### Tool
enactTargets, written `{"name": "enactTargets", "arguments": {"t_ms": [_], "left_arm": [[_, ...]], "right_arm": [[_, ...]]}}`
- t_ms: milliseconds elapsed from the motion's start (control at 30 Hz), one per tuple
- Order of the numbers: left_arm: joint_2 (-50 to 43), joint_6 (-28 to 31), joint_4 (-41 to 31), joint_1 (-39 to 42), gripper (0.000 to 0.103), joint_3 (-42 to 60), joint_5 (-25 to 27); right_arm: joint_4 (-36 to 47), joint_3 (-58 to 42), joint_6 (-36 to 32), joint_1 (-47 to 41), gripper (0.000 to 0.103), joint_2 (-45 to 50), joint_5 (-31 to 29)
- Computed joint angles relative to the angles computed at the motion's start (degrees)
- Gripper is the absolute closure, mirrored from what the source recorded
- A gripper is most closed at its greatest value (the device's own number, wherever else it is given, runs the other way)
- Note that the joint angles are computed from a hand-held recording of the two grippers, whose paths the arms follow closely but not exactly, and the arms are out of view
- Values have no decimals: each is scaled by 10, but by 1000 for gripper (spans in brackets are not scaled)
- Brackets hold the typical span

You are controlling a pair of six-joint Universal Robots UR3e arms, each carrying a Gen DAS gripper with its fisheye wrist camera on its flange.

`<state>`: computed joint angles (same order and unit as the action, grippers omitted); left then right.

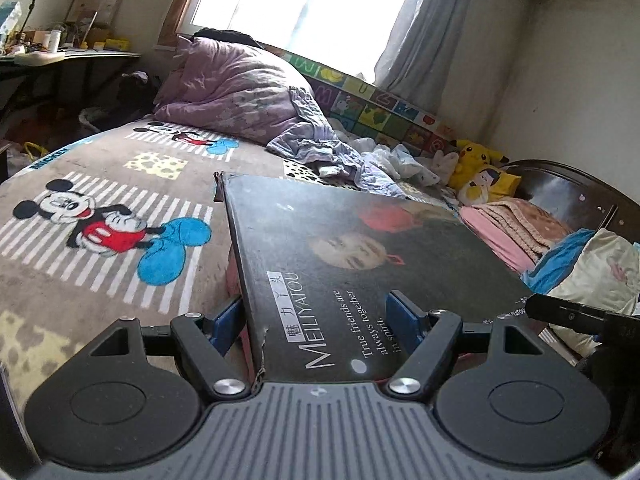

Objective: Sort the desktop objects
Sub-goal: 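Lift the dark lid with both tools and carry it over the pink box, then lower the dark lid onto the pink box with both tools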

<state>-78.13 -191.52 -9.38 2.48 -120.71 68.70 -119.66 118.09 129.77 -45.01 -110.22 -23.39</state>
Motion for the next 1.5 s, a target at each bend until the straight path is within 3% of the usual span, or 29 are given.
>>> {"name": "enactTargets", "arguments": {"t_ms": [200,500,1033,1500], "left_arm": [[-79,-9,37,7,27,38,-8],[-186,-22,85,14,27,94,-21],[-308,-61,129,-5,27,168,-2],[-347,-73,87,-53,21,233,61]], "right_arm": [[-172,-33,111,56,0,94,-33],[-287,-91,192,107,0,199,-80],[-362,-153,245,146,0,306,-128],[-394,-146,261,139,0,326,-139]]}}
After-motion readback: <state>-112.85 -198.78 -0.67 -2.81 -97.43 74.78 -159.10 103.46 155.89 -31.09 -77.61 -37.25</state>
